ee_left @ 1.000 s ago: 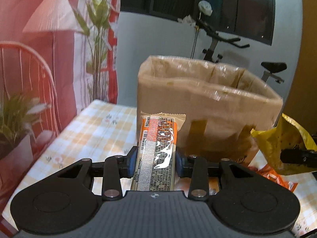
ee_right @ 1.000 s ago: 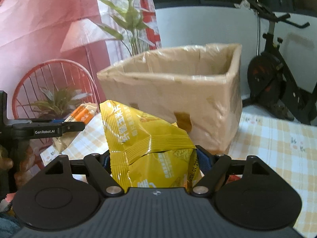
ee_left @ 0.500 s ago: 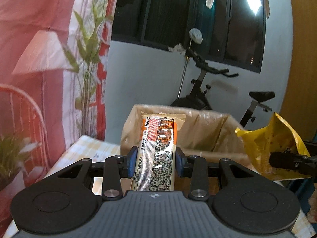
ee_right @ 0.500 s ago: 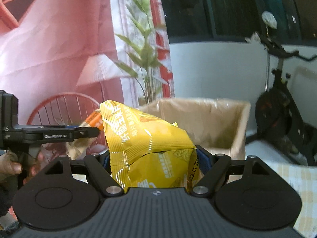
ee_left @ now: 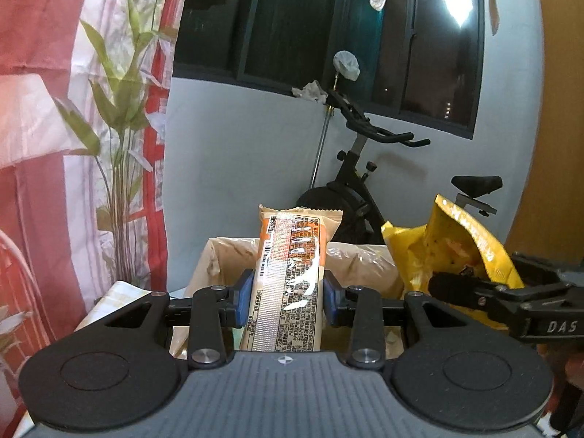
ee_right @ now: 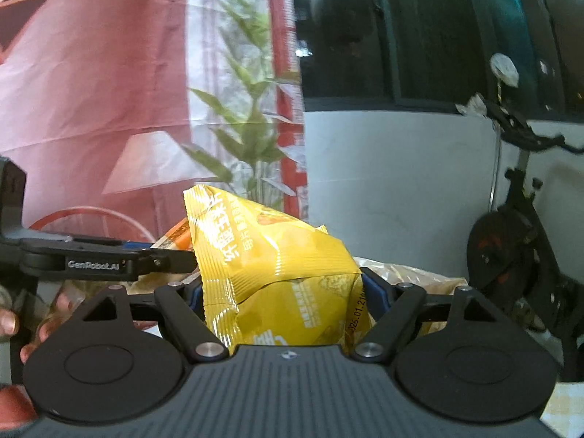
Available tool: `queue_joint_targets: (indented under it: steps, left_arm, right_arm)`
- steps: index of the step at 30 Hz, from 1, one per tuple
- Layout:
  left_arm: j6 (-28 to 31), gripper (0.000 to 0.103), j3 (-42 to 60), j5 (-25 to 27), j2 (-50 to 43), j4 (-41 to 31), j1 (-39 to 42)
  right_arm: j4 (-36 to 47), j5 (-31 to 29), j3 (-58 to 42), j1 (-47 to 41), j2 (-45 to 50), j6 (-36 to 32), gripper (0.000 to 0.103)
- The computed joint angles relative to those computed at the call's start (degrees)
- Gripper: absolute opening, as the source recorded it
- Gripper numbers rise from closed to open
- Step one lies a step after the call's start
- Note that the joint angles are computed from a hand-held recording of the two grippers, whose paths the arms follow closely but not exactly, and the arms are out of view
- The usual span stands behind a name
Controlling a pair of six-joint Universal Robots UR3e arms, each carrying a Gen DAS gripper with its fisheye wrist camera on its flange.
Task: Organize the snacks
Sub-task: 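Carry the bar and yellow bag over the paper bag and release both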
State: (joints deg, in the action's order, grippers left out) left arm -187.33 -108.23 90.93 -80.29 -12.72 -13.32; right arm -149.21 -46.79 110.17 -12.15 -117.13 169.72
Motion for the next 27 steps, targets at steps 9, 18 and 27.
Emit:
queue_joint_targets:
  steps: [9, 18, 27]
  left_arm:
    - [-1.4, 0.04, 10.4, -1.7, -10.7, -2.9, 0.9]
    - [-0.6, 0.042, 12.6, -1.6, -15.3, -4.7, 0.1]
    - [0.2, 0.07, 10.7, -2.3, -11.9, -5.9, 0.7]
  right_arm:
    - [-3.9, -5.7, 0.1, 1.4, 7.9, 3.9, 0.08]
    - [-2.7, -10.3, 1.6, 2.7, 9.4, 1.2, 0.081]
    - [0.6, -15.1, -0.6, 5.8, 8.8, -1.2, 0.091]
